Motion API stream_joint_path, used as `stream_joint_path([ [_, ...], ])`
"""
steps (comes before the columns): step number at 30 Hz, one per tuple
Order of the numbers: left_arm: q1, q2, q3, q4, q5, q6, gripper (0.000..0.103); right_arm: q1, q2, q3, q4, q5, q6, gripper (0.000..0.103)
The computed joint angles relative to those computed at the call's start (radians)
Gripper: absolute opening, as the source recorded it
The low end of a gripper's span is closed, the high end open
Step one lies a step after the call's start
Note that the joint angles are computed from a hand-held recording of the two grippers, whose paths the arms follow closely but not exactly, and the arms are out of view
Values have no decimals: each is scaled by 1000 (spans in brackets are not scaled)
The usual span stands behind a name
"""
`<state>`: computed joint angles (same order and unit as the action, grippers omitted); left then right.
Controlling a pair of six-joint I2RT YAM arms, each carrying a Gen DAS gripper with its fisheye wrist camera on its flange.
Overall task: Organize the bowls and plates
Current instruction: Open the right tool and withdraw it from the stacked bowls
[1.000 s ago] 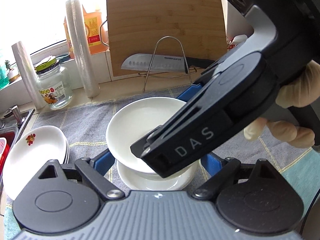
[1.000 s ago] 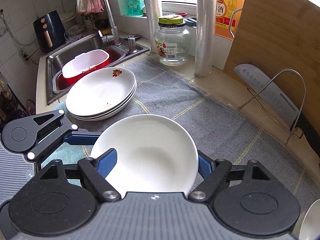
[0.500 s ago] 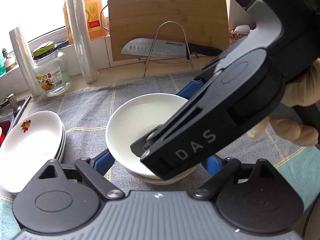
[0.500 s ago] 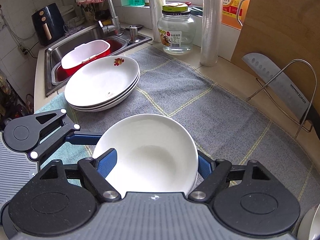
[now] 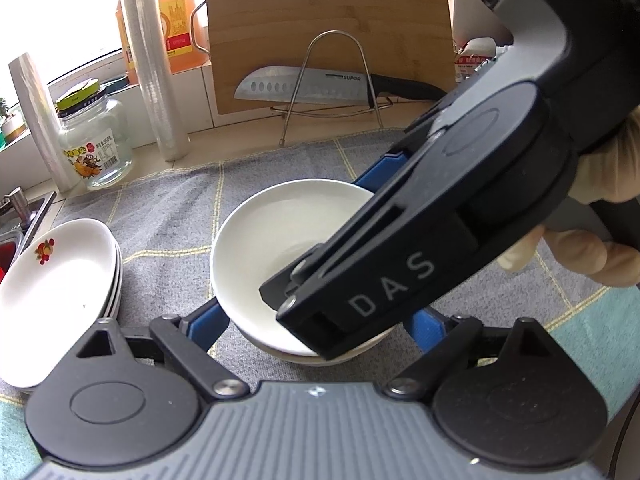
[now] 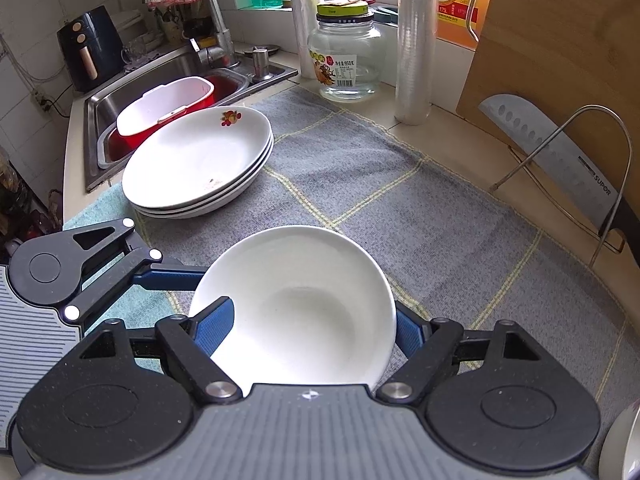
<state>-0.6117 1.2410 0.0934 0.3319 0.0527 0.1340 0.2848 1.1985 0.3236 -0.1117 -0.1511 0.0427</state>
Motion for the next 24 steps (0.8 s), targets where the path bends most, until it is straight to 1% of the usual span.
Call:
stream_joint_path([
  [4,-3,17,0,19,-4,6,94,-4,-1,-1,0,-1,-4,87],
  [5,-9,15,-2,23,-11,10,94,-4,-2,0,1,1,-5,91],
  [6,-13,15,-5,28,-17,15,94,-2,-9,-3,2,4,-4,98],
  [7,-12,13,-7,29,-16,19,94,3,-25,-8,2,11,0,102],
  [12,54,-52,-28,-7,57,69,94,2,-70,-17,-13,33,1,103],
  [14,84,-96,-38,-42,87,95,94,-3,-95,-27,-20,35,6,103],
  [16,128,-154,-42,-103,134,124,94,-6,-138,-44,-34,43,14,103],
  [18,154,-209,-45,-162,156,141,94,-8,-197,-67,-54,55,25,103],
  [21,165,-313,-55,-246,161,148,94,-16,-319,-107,-109,78,49,103],
  [24,131,-422,-60,-330,144,121,94,-6,-496,-152,-215,144,83,103],
])
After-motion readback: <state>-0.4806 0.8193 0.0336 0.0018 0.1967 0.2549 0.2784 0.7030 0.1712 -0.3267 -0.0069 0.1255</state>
